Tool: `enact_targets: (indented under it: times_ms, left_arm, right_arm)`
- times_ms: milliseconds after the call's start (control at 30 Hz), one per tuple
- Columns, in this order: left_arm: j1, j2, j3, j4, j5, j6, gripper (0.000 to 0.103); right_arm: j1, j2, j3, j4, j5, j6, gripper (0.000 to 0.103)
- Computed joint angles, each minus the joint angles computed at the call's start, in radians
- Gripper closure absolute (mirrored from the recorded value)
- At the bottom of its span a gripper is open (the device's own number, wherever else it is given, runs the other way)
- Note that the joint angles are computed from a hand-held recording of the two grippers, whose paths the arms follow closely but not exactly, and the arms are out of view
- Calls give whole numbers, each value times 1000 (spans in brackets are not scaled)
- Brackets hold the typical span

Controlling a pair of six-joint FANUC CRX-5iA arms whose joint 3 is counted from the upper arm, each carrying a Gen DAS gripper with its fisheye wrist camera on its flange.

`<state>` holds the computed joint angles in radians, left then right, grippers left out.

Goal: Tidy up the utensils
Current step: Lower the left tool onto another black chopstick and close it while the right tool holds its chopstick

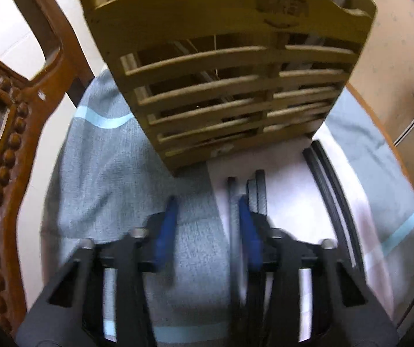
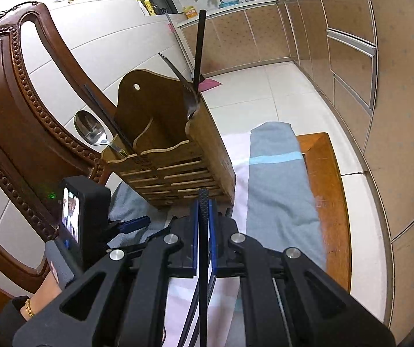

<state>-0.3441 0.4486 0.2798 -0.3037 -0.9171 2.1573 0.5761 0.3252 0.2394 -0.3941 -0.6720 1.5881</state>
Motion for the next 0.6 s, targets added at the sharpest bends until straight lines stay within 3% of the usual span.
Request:
enact_targets:
  times_ms: [33, 67, 200, 367, 600]
  left_arm:
    - [17, 6, -3, 16, 19, -15, 92]
    - [19, 8, -1, 20, 21, -18, 96]
    - [31, -18, -28, 24, 48, 5, 97]
    - [40, -136, -97, 9, 91, 26, 96]
    - [-44, -335, -167, -138, 75, 162, 97]
  right_arm:
    - [0, 1, 1, 0, -2, 0, 96]
    - [1, 1, 0, 3, -1, -1, 96]
    - [1, 1, 3, 3, -6, 1, 96]
    - [3, -18, 0, -5, -7, 6, 96]
    - [30, -110, -64, 24, 29, -3, 96]
